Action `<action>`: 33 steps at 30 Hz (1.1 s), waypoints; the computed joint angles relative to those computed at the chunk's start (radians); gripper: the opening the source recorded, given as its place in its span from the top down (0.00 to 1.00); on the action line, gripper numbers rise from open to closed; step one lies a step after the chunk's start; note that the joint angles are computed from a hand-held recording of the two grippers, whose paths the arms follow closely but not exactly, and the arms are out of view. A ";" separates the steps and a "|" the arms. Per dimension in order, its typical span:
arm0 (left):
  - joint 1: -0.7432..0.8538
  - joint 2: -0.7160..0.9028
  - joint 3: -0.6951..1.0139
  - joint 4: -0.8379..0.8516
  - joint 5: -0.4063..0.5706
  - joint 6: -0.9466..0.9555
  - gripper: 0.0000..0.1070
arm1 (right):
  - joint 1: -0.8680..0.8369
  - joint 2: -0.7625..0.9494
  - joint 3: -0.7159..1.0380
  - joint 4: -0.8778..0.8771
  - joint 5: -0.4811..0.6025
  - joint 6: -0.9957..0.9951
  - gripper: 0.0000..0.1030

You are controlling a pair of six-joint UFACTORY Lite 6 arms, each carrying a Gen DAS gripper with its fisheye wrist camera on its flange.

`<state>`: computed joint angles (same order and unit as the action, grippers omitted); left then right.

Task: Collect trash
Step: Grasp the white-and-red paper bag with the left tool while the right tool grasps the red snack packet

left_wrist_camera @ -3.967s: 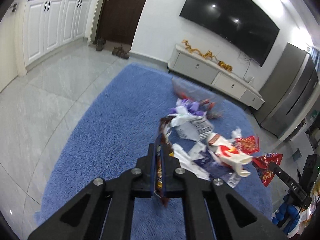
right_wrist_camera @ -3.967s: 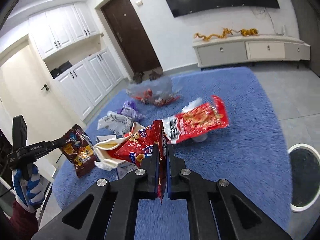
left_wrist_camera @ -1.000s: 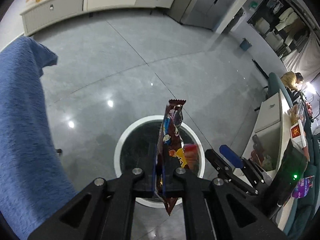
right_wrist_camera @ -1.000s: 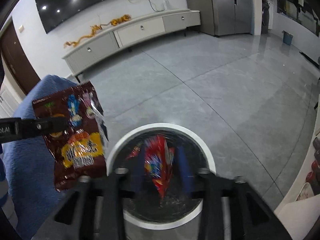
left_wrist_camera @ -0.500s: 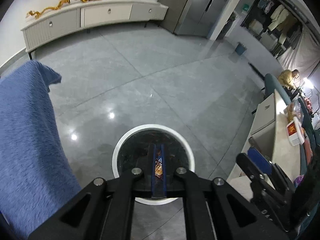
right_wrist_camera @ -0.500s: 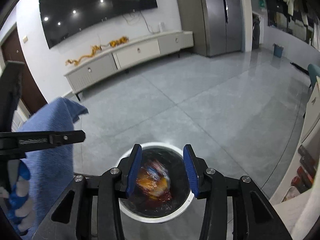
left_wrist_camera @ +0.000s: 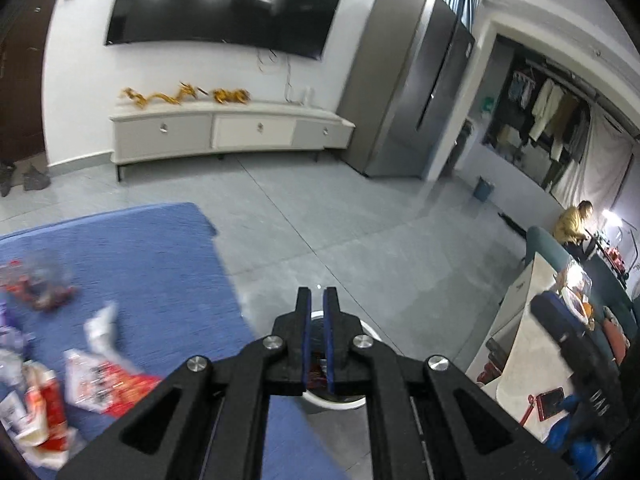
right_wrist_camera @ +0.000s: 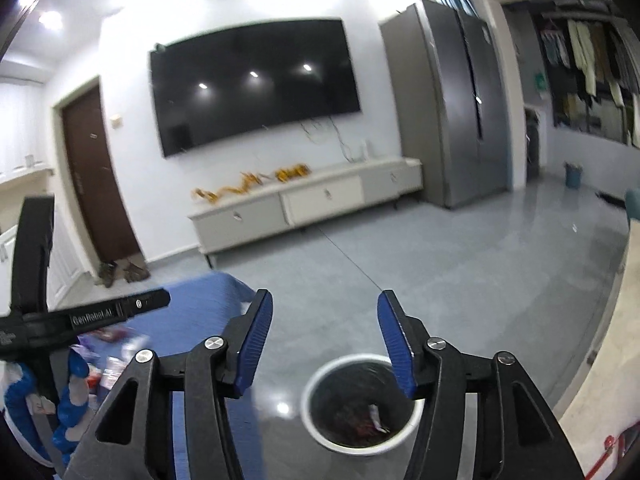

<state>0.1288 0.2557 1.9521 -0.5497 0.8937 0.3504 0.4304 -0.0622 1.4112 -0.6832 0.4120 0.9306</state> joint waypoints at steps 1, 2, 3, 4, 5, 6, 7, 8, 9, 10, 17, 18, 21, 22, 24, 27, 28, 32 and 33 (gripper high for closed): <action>0.058 -0.073 -0.075 -0.041 0.004 0.060 0.81 | 0.050 -0.017 0.015 -0.032 0.027 0.029 0.45; 0.094 -0.125 -0.124 -0.059 0.005 0.091 0.56 | 0.085 -0.024 0.025 -0.054 0.041 0.049 0.45; 0.149 -0.191 -0.195 -0.096 -0.003 0.147 0.37 | 0.117 -0.030 0.035 -0.069 0.056 0.060 0.43; 0.217 -0.265 -0.274 -0.142 -0.010 0.224 0.35 | 0.155 -0.029 0.052 -0.085 0.073 0.072 0.42; 0.265 -0.310 -0.320 -0.170 -0.002 0.282 0.35 | 0.193 -0.017 0.084 -0.092 0.090 0.072 0.41; 0.324 -0.347 -0.361 -0.203 0.015 0.346 0.35 | 0.223 -0.009 0.106 -0.097 0.100 0.071 0.41; 0.377 -0.369 -0.389 -0.232 0.035 0.399 0.35 | 0.240 0.001 0.122 -0.092 0.099 0.063 0.41; 0.448 -0.396 -0.426 -0.269 0.066 0.466 0.35 | 0.261 0.001 0.128 -0.089 0.099 0.056 0.41; 0.506 -0.414 -0.458 -0.296 0.087 0.521 0.35 | 0.284 0.016 0.151 -0.087 0.105 0.051 0.41; 0.580 -0.426 -0.492 -0.324 0.114 0.589 0.35 | 0.291 0.015 0.148 -0.085 0.098 0.047 0.41; 0.870 -0.356 -0.576 -0.368 0.175 0.789 0.35 | 0.361 0.156 0.241 0.016 0.073 -0.068 0.41; 0.881 -0.328 -0.569 -0.356 0.166 0.788 0.35 | 0.369 0.179 0.251 0.037 0.067 -0.083 0.41; 0.893 -0.257 -0.557 -0.322 0.133 0.787 0.35 | 0.352 0.292 0.301 0.186 0.027 -0.211 0.41; 0.887 -0.248 -0.561 -0.307 0.124 0.781 0.35 | 0.350 0.323 0.306 0.232 0.009 -0.244 0.41; 0.855 -0.235 -0.571 -0.271 0.087 0.765 0.35 | 0.346 0.400 0.347 0.331 -0.008 -0.328 0.41; 0.806 -0.213 -0.575 -0.232 0.049 0.754 0.35 | 0.332 0.501 0.404 0.474 -0.012 -0.456 0.41; 0.782 -0.203 -0.573 -0.216 0.032 0.744 0.35 | 0.327 0.529 0.415 0.525 -0.015 -0.497 0.41; 0.688 -0.151 -0.557 -0.147 -0.040 0.680 0.36 | 0.311 0.660 0.515 0.655 0.009 -0.613 0.41; 0.675 -0.134 -0.552 -0.130 -0.050 0.663 0.36 | 0.302 0.705 0.557 0.698 0.021 -0.653 0.41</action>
<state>0.8042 0.1218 1.4003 -0.6799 0.8433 1.0136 0.7328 0.6427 1.9686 0.0143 0.4329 0.2780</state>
